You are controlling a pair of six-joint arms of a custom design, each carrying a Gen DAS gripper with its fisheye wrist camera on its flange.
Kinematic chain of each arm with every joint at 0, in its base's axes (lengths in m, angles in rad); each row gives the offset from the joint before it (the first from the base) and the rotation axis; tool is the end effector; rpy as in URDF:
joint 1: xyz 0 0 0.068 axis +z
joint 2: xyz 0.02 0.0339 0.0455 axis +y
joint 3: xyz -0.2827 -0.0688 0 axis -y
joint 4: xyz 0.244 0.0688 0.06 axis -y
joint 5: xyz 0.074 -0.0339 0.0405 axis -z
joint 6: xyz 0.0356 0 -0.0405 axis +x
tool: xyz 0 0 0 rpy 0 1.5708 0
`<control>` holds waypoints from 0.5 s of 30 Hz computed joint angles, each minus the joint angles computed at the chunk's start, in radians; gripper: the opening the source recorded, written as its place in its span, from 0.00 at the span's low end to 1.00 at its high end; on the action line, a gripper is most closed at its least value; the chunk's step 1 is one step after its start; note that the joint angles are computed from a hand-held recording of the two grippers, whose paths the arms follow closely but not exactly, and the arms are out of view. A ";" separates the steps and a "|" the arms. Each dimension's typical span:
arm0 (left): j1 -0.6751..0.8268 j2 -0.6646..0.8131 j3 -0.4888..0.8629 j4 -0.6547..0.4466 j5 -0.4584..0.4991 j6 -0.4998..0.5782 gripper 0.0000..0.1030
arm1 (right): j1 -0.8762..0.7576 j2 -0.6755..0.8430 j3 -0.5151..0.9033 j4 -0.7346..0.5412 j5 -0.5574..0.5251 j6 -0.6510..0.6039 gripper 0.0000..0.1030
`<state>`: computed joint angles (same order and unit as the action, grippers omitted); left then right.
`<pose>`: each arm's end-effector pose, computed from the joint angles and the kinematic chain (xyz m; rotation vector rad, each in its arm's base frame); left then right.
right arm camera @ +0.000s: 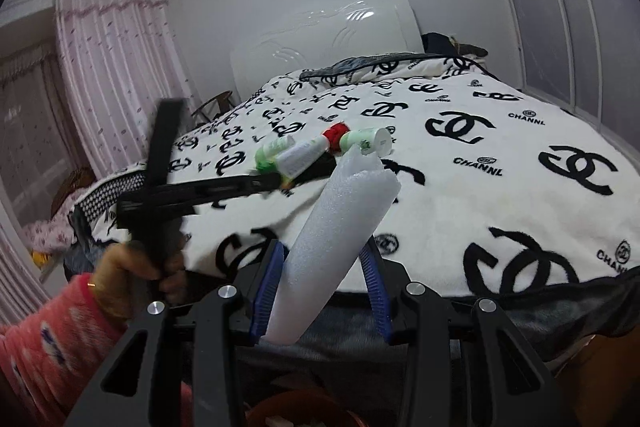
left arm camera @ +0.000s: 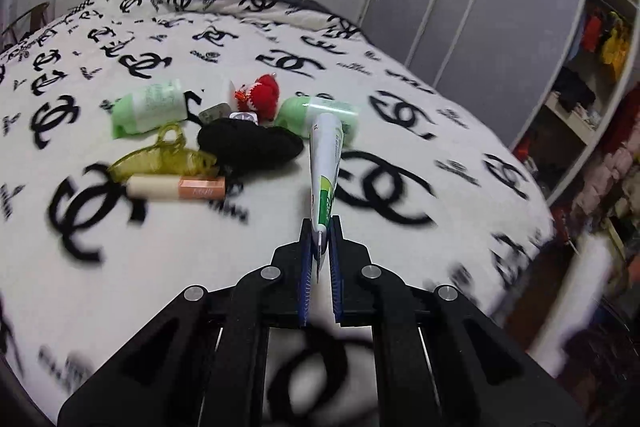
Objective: Collect trash
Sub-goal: 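Carry both items to the orange bin and release them from both tools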
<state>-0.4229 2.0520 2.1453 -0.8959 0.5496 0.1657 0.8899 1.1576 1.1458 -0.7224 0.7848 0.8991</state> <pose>0.4125 -0.2060 0.3715 0.9336 2.1613 -0.7753 0.1611 0.1588 0.3631 0.3838 2.0336 0.1784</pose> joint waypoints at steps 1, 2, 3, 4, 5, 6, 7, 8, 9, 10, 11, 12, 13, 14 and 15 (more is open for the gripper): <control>0.016 -0.062 -0.080 0.015 0.025 0.020 0.07 | 0.024 0.002 0.007 -0.020 0.009 0.014 0.39; 0.038 -0.147 -0.184 0.029 0.049 0.054 0.07 | 0.055 0.005 0.017 -0.046 0.023 0.029 0.39; 0.056 -0.201 -0.246 0.021 0.066 0.083 0.07 | 0.080 0.011 0.027 -0.067 0.035 0.042 0.39; 0.078 -0.265 -0.313 -0.014 0.079 0.133 0.07 | 0.119 0.020 0.039 -0.100 0.051 0.063 0.39; 0.091 -0.308 -0.361 -0.033 0.076 0.166 0.07 | 0.152 0.029 0.047 -0.124 0.058 0.082 0.39; 0.102 -0.351 -0.409 -0.056 0.069 0.200 0.07 | 0.193 0.042 0.053 -0.152 0.055 0.109 0.39; 0.114 -0.393 -0.459 -0.077 0.063 0.233 0.07 | 0.216 0.051 0.052 -0.162 0.050 0.126 0.39; 0.134 -0.445 -0.529 -0.095 0.058 0.272 0.07 | 0.247 0.067 0.050 -0.174 0.043 0.148 0.39; 0.147 -0.477 -0.577 -0.109 0.056 0.299 0.07 | 0.279 0.094 0.047 -0.193 0.035 0.177 0.39; 0.161 -0.505 -0.626 -0.124 0.056 0.334 0.07 | 0.296 0.113 0.044 -0.204 0.031 0.199 0.39; 0.172 -0.532 -0.681 -0.133 0.052 0.365 0.07 | 0.308 0.133 0.030 -0.203 0.015 0.220 0.39; 0.181 -0.558 -0.749 -0.128 0.037 0.384 0.07 | 0.310 0.151 0.007 -0.183 -0.024 0.237 0.39; 0.189 -0.565 -0.791 -0.129 0.030 0.398 0.07 | 0.306 0.161 -0.014 -0.161 -0.061 0.249 0.39; 0.196 -0.565 -0.850 -0.127 0.016 0.407 0.07 | 0.294 0.173 -0.048 -0.119 -0.117 0.258 0.39; 0.198 -0.553 -0.887 -0.119 0.002 0.406 0.07 | 0.276 0.193 -0.089 -0.065 -0.186 0.266 0.39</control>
<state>-0.2250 1.4986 1.2584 -1.0148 0.5518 0.5714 1.1658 1.3505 1.0567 -0.7873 0.5990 1.1655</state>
